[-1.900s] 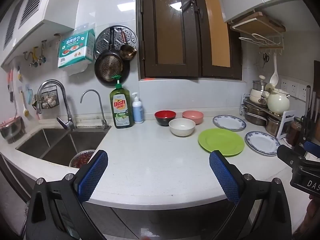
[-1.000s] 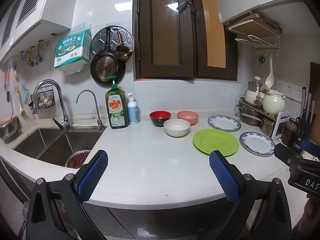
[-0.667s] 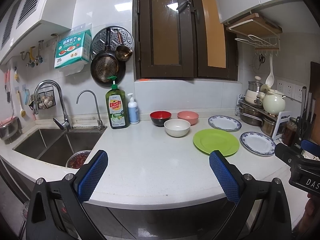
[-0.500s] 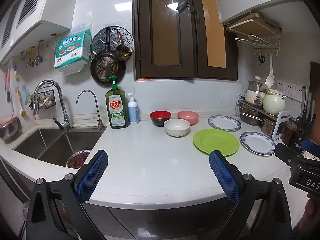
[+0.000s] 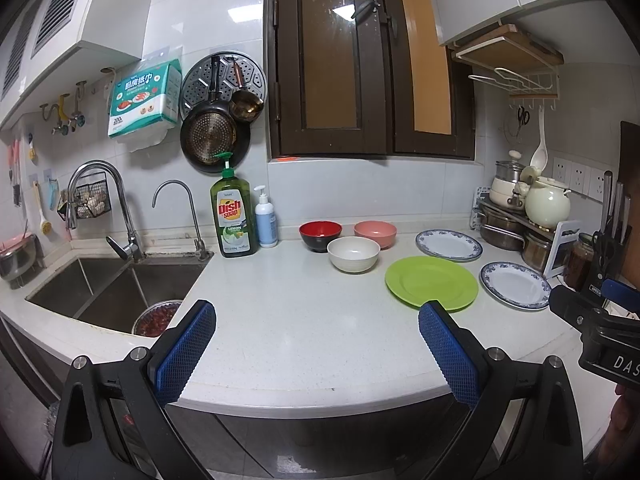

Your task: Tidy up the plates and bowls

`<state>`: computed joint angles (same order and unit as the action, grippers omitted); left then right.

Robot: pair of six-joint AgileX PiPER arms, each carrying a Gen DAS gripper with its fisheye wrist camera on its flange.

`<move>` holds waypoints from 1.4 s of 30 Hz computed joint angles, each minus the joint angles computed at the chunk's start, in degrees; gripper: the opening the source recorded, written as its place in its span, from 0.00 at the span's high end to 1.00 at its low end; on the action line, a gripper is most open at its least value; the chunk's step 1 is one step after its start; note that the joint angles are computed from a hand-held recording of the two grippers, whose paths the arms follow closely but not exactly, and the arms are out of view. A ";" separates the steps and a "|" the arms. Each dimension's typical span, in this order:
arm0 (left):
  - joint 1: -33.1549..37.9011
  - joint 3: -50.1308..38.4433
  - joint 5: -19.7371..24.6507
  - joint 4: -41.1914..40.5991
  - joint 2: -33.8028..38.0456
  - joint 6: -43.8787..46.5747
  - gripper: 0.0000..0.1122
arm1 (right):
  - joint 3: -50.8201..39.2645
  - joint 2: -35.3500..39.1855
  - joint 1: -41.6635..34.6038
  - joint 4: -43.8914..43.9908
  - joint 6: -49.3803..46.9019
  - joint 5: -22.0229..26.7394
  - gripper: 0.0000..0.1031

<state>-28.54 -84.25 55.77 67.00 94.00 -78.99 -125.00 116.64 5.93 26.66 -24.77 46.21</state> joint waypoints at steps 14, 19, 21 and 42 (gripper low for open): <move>0.03 -0.66 -0.10 -0.51 0.47 0.66 0.08 | -0.29 0.16 -0.10 0.01 -0.04 0.14 0.01; 0.01 -1.04 -0.03 -0.62 0.75 0.90 0.08 | -0.18 0.13 -0.15 0.12 -0.20 0.07 0.01; -0.01 -1.01 -0.02 -0.63 0.74 0.93 0.08 | -0.17 0.17 -0.19 0.21 -0.22 0.07 0.01; 3.84 -8.00 -1.37 -6.04 6.50 7.42 0.08 | -10.42 7.42 -0.58 -2.48 4.78 5.49 0.01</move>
<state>-24.70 -92.25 54.40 60.97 100.50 -71.57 -135.42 124.06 5.35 24.18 -19.99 51.70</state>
